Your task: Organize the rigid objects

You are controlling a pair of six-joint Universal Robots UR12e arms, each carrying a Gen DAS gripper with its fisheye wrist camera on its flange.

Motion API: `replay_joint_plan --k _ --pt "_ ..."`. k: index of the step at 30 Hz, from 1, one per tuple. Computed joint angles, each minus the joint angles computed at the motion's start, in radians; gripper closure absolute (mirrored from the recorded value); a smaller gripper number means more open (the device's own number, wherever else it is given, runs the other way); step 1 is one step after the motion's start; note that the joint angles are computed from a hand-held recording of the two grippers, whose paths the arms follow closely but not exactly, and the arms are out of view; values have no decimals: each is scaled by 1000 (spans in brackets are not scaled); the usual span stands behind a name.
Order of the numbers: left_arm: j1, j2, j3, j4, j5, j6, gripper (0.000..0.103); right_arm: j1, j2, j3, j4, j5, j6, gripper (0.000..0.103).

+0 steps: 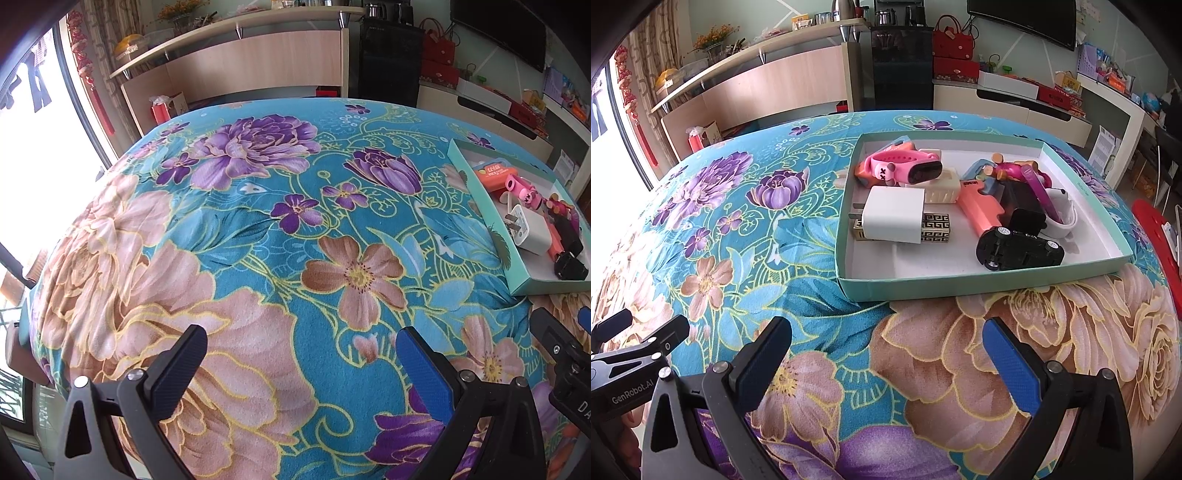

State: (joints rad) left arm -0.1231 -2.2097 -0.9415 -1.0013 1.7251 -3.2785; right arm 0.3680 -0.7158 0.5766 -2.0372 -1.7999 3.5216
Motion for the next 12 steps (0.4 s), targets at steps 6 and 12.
replay_joint_plan --k 6,12 --pt "1 -2 4 -11 2 -5 0 -1 -2 3 1 1 2 0" --pt "-2 3 -6 12 4 10 0 -2 -2 4 1 2 1 0"
